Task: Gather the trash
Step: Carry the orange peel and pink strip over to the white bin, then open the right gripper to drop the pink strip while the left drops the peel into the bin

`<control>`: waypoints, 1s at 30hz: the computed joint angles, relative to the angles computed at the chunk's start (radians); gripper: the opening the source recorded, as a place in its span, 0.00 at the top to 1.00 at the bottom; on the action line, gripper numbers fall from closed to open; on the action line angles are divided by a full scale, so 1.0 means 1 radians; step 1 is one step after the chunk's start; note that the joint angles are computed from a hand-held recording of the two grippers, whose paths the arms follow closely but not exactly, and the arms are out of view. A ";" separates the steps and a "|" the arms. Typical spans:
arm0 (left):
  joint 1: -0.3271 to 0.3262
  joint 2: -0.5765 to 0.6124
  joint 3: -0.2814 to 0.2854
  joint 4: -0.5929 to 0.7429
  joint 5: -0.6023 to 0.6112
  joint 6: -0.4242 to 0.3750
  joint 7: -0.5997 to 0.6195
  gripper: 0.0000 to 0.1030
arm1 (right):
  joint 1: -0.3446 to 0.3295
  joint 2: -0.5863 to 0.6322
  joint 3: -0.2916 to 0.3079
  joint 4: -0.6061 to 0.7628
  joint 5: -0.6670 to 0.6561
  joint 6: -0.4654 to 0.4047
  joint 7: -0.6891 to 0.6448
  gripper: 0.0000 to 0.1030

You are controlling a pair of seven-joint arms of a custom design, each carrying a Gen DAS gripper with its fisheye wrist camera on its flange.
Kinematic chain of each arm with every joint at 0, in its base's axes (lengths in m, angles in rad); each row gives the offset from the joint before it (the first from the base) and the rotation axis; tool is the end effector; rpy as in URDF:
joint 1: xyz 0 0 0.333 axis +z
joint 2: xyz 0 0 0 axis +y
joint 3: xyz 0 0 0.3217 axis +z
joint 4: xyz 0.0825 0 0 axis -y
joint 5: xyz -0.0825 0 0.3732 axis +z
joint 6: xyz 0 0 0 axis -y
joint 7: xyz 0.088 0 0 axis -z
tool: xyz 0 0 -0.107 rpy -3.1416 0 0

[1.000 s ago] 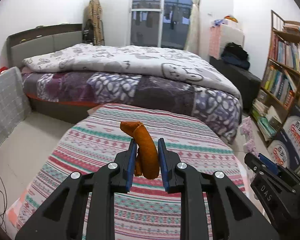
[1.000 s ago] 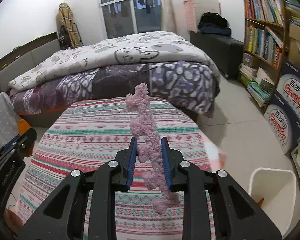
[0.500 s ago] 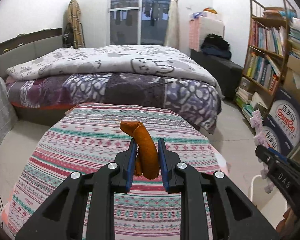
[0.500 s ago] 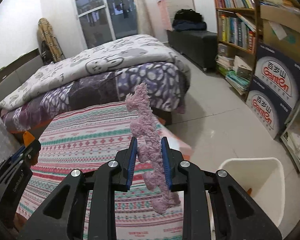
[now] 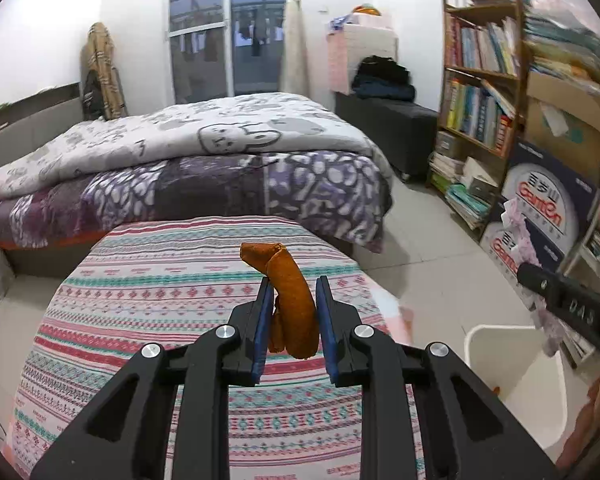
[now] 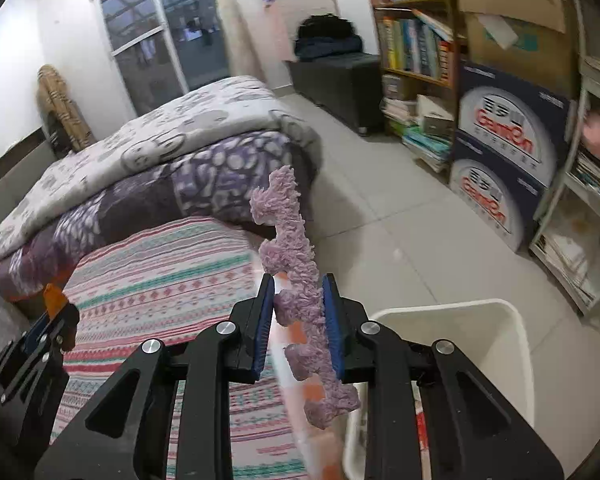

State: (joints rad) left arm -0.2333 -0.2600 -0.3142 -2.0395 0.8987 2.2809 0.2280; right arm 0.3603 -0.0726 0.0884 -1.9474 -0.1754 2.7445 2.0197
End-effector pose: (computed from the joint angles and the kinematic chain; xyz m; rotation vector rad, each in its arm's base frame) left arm 0.4387 -0.2664 0.6201 -1.8334 1.2971 -0.6950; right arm 0.5172 0.2586 0.6243 -1.7450 1.5272 -0.5184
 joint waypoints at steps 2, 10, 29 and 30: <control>-0.007 0.018 -0.006 0.017 0.006 0.002 0.010 0.78 | -0.009 -0.008 -0.010 -0.008 0.011 -0.007 0.004 0.77; -0.054 0.099 -0.011 0.074 -0.009 0.084 0.094 0.78 | -0.054 -0.050 -0.042 -0.047 0.007 -0.019 0.065 0.75; -0.243 0.438 -0.001 0.428 -0.114 0.129 0.276 0.76 | -0.187 -0.171 -0.145 -0.171 -0.008 0.000 0.300 0.09; -0.255 0.450 0.004 0.444 -0.116 0.126 0.283 0.76 | -0.191 -0.175 -0.149 -0.175 -0.004 0.001 0.305 0.08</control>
